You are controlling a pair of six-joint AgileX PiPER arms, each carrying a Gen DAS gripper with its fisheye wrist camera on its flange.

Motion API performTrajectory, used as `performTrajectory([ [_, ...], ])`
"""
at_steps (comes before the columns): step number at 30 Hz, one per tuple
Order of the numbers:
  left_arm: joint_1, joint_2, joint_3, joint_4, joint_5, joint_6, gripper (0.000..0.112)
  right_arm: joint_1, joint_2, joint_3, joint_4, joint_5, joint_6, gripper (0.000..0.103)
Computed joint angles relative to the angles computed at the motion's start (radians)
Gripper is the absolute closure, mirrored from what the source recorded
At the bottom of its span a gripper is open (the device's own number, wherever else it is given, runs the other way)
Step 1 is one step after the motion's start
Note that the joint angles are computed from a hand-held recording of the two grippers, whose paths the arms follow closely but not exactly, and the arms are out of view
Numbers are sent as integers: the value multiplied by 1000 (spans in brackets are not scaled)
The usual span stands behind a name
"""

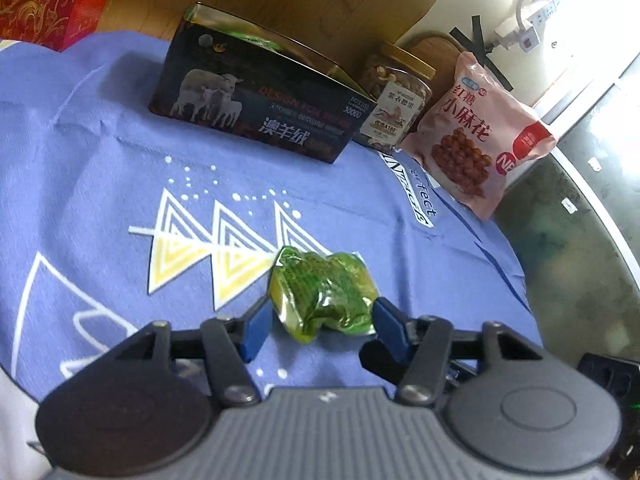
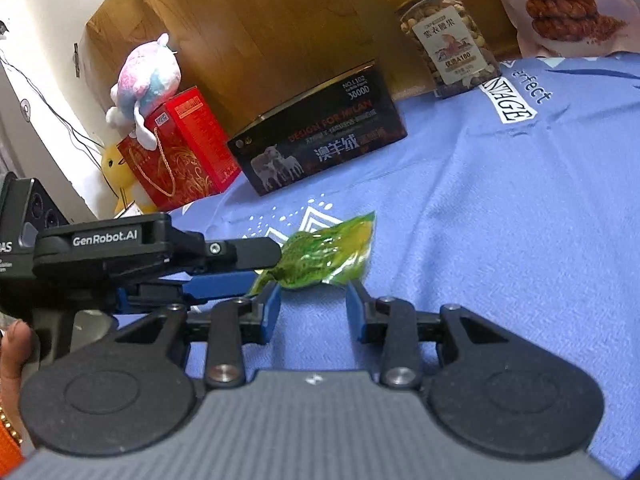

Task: Organize snacks
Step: 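Move the left gripper to the green pickled-vegetable packet and close on it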

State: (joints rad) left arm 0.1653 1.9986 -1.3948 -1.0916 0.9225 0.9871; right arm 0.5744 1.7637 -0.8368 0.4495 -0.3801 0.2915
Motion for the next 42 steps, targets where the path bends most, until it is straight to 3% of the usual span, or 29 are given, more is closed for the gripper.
performTrajectory([
  [1, -1, -1, 3, 3, 8, -3, 82, 6, 0, -5, 38, 4, -34, 65],
  [2, 2, 19, -21, 19, 56, -24, 105, 13, -1, -9, 75, 8, -65, 67],
  [3, -1, 34, -31, 32, 92, -53, 111, 17, -4, -6, 73, 9, -55, 79],
  [4, -7, 29, -23, 44, 87, -58, 111, 18, -7, -2, 31, 14, -11, 89],
  [8, -24, -15, 41, 33, 43, -2, 110, 60, -19, 30, 119, -13, -108, 90],
  [11, -22, -28, 58, 30, 33, 6, 108, 65, -31, 58, 91, -32, -71, 89],
  [20, -28, -143, 189, 11, -167, 140, 91, 47, -41, 114, -7, -91, 86, 89],
  [27, -11, -136, 180, 13, -169, 137, 90, 38, -43, 124, -47, -101, 133, 88],
  [30, -2, -140, 178, 2, -165, 146, 80, 22, -46, 139, -110, -112, 215, 88],
  [33, 19, -125, 143, 15, -127, 134, 75, 26, -70, 164, -69, -129, 217, 71],
  [36, 58, -64, 37, 65, 0, 80, 71, 18, -108, 191, -31, -132, 221, 66],
  [40, 82, 15, -87, 120, 109, 26, 60, -49, -113, 197, -211, -101, 419, 66],
  [42, 88, 73, -169, 123, 171, -18, 54, -88, -93, 197, -356, -124, 564, 66],
])
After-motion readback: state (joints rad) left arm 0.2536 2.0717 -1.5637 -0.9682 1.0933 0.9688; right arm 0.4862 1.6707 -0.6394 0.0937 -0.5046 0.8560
